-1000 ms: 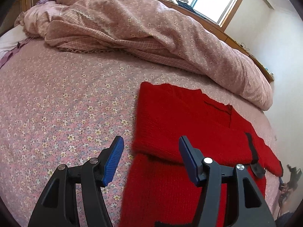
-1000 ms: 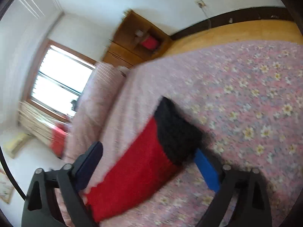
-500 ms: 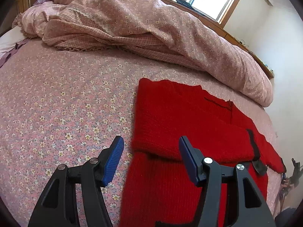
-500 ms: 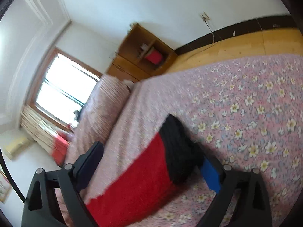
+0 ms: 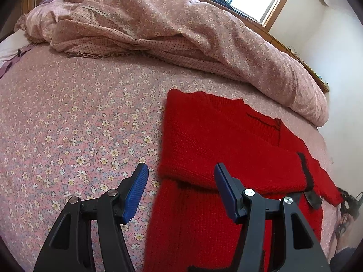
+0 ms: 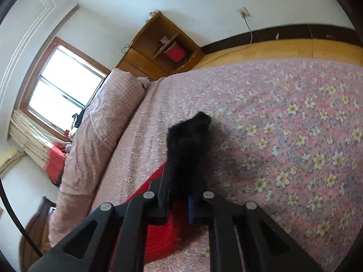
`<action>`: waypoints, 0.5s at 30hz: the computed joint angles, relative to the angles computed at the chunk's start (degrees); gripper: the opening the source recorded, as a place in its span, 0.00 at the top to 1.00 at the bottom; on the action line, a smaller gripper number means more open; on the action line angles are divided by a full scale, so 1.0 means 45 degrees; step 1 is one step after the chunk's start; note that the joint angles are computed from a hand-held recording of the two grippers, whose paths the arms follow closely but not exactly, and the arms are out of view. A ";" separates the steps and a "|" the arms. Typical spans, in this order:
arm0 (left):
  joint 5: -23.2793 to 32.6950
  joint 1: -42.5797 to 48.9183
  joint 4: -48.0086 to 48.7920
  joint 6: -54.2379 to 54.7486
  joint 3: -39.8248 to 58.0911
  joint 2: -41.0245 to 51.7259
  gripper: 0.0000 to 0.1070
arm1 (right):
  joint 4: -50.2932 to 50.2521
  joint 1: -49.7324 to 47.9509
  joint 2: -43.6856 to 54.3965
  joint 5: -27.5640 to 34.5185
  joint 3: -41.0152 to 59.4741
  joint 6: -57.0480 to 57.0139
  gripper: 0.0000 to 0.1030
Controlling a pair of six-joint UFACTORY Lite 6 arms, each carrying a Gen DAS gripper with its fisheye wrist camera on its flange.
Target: Fold small clothes
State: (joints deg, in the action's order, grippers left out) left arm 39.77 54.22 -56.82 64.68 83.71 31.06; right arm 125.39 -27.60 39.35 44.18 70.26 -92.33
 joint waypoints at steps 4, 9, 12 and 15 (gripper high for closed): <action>-0.0645 0.0267 -0.2372 0.2935 -0.1147 -0.0310 0.49 | 0.0429 0.1168 -0.1669 -0.0683 -0.0523 -0.0507 0.89; -0.0861 0.0072 -0.2518 0.3933 -0.1420 -0.0366 0.49 | 0.1684 0.4249 -0.3514 -0.2013 -0.0089 -0.1319 0.89; -0.0414 0.0140 -0.2522 0.4255 -0.1581 -0.0635 0.49 | 0.1652 0.6815 -0.3782 -0.2998 0.1254 -0.0859 0.89; -0.0080 0.0243 -0.2211 0.4401 -0.1455 -0.0872 0.49 | 0.2978 0.9865 -0.3182 -0.4361 0.3525 -0.2116 0.89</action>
